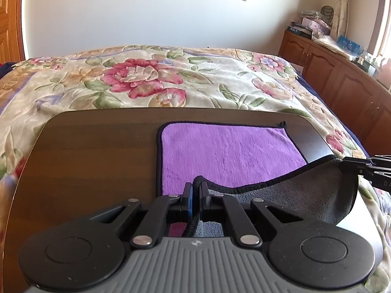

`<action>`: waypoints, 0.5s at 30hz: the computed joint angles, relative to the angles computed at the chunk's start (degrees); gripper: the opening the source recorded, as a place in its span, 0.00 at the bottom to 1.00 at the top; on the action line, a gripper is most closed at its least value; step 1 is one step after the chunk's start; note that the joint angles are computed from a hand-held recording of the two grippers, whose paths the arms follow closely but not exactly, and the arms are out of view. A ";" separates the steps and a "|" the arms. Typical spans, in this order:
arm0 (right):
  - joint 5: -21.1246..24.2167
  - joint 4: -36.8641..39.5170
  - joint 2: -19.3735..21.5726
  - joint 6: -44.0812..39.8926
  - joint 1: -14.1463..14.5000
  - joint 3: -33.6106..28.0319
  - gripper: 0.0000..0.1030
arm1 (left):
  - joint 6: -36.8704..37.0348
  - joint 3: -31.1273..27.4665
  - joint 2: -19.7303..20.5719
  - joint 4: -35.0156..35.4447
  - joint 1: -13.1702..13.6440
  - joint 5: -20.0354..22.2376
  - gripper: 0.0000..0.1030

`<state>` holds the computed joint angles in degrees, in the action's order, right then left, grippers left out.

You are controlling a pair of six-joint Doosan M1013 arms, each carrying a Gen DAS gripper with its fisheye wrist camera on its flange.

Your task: Fold towel

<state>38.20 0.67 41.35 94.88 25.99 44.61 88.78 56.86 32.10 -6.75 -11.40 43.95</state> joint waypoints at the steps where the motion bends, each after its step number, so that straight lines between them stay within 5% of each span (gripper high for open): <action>1: 0.23 0.13 0.18 0.19 -0.06 -0.34 0.09 | 0.09 -0.31 0.15 0.07 -0.01 0.07 0.02; 15: 0.50 0.32 1.26 0.32 -0.44 -2.32 0.09 | 1.54 -5.21 2.84 -0.64 -0.17 1.66 0.02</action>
